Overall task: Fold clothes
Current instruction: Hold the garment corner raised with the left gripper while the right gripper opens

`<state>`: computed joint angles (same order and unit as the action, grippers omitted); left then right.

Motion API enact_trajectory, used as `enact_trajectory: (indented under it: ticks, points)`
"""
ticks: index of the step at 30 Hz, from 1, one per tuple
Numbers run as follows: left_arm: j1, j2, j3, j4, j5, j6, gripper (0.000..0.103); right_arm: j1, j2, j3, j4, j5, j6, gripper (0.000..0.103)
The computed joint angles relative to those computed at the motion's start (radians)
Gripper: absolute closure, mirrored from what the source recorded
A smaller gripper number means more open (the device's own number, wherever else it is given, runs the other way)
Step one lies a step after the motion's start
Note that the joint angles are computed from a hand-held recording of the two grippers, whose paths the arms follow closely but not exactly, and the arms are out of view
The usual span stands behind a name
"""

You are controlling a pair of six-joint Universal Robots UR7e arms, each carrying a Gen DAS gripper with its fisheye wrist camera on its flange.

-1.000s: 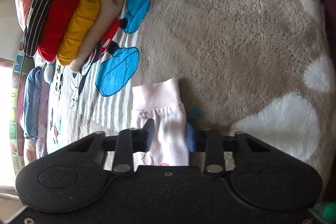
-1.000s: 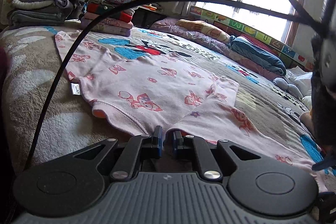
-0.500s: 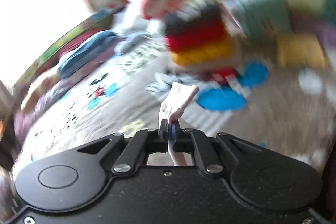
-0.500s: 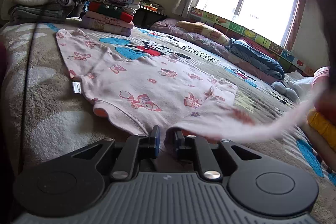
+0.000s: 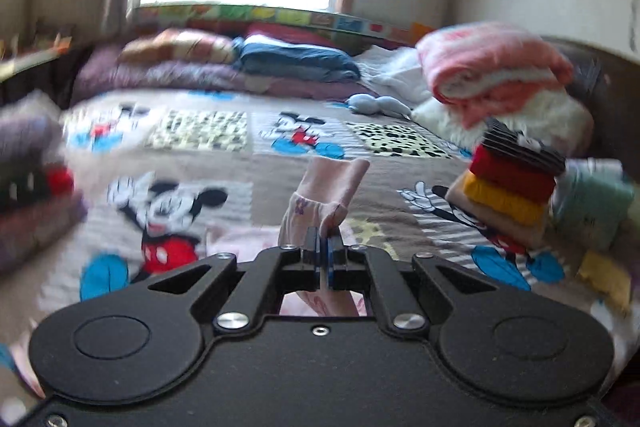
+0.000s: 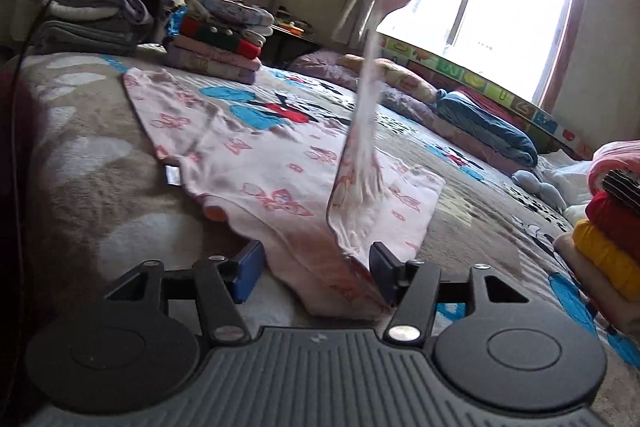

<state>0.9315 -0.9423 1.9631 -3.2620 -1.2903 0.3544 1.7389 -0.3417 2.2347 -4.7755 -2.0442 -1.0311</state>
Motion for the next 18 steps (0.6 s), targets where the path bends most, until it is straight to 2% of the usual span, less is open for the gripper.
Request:
enact_trajectory:
  ticks: [6, 11, 14, 18]
  points:
    - [0.099, 0.003, 0.021, -0.056, -0.036, -0.113, 0.101, -0.005, -0.013, 0.027, -0.064, 0.059, 0.001, 0.042]
    - [0.169, 0.010, 0.021, -0.114, -0.083, -0.190, 0.101, -0.025, -0.039, 0.030, -0.042, 0.086, 0.031, 0.040]
    - [0.203, 0.023, 0.009, -0.143, -0.114, -0.223, 0.101, -0.042, -0.063, 0.031, 0.056, 0.072, 0.105, 0.033]
    - [0.230, 0.043, -0.003, -0.138, -0.145, -0.229, 0.101, -0.067, -0.111, 0.072, 0.225, 0.087, 0.281, 0.029]
